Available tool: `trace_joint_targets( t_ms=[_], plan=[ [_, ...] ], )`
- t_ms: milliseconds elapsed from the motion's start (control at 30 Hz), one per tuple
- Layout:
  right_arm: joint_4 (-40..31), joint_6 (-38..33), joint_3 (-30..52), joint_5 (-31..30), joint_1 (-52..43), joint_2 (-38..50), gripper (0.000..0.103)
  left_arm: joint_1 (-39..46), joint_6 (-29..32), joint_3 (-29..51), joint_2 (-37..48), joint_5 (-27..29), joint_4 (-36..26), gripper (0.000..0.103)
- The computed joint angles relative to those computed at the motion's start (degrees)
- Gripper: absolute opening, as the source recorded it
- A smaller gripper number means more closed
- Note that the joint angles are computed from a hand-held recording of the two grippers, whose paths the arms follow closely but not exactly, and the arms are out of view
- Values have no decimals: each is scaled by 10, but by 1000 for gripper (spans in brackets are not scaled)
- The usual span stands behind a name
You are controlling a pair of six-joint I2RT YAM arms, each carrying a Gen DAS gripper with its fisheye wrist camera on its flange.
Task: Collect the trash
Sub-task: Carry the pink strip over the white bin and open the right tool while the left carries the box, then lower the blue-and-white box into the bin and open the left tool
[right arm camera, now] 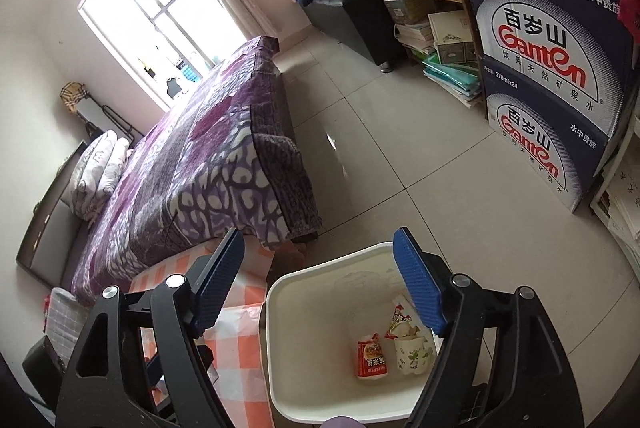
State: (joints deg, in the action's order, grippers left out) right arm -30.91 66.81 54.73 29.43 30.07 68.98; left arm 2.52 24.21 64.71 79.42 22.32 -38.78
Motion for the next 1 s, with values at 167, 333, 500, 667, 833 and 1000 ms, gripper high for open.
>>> trace_joint_targets(
  t_ms=[167, 333, 500, 667, 833, 1000],
  plan=[
    [9, 21, -31, -3, -20, -39, 78, -26, -9, 0, 2, -12, -2, 59],
    [21, 42, -60, -8, -33, -72, 81, -54, -24, 11, 15, -19, -8, 62],
    [27, 60, -77, -2, -40, -92, 83, -73, -36, 24, 26, -17, -18, 73],
    [21, 65, -73, 8, -34, -89, 87, -59, -37, 31, 35, -14, -29, 75],
    [4, 66, -42, 33, -9, -53, 95, -27, -24, 26, 42, -18, -23, 76],
    [-27, 70, 9, 57, 21, 12, 96, 19, 4, 27, 56, -13, -15, 76]
  ],
)
